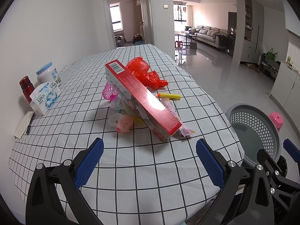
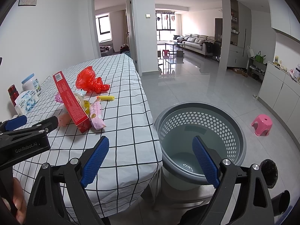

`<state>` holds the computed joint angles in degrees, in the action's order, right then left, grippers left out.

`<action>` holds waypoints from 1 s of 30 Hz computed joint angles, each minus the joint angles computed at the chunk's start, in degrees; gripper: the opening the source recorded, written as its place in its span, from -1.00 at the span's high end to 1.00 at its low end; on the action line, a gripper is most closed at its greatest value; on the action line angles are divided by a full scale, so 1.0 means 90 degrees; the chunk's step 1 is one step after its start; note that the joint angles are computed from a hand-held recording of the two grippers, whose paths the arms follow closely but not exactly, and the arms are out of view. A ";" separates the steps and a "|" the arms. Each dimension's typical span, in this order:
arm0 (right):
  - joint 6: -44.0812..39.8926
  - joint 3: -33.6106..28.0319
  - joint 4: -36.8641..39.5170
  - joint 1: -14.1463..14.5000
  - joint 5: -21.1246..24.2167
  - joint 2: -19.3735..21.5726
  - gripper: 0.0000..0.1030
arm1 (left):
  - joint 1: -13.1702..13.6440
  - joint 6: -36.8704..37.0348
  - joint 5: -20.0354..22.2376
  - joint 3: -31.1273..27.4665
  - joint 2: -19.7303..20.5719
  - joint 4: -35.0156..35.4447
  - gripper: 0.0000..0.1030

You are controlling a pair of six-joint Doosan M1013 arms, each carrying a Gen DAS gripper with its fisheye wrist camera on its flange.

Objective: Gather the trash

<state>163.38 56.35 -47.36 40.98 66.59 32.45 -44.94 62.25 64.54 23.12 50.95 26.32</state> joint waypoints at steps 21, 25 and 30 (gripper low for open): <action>-0.0057 0.0068 0.0162 -0.0041 -0.0243 -0.0038 -0.68 | 0.0030 0.0130 0.0139 -0.0158 0.0102 -0.0091 -0.88; -0.0273 0.0047 0.0403 -0.0098 -0.0402 0.0007 -0.68 | 0.0113 0.0002 0.0273 -0.0129 0.0130 -0.0132 -0.88; -0.0647 -0.0022 0.0747 -0.0188 -0.0666 0.0100 -0.68 | 0.0225 -0.0211 0.0529 -0.0125 0.0207 -0.0018 -0.88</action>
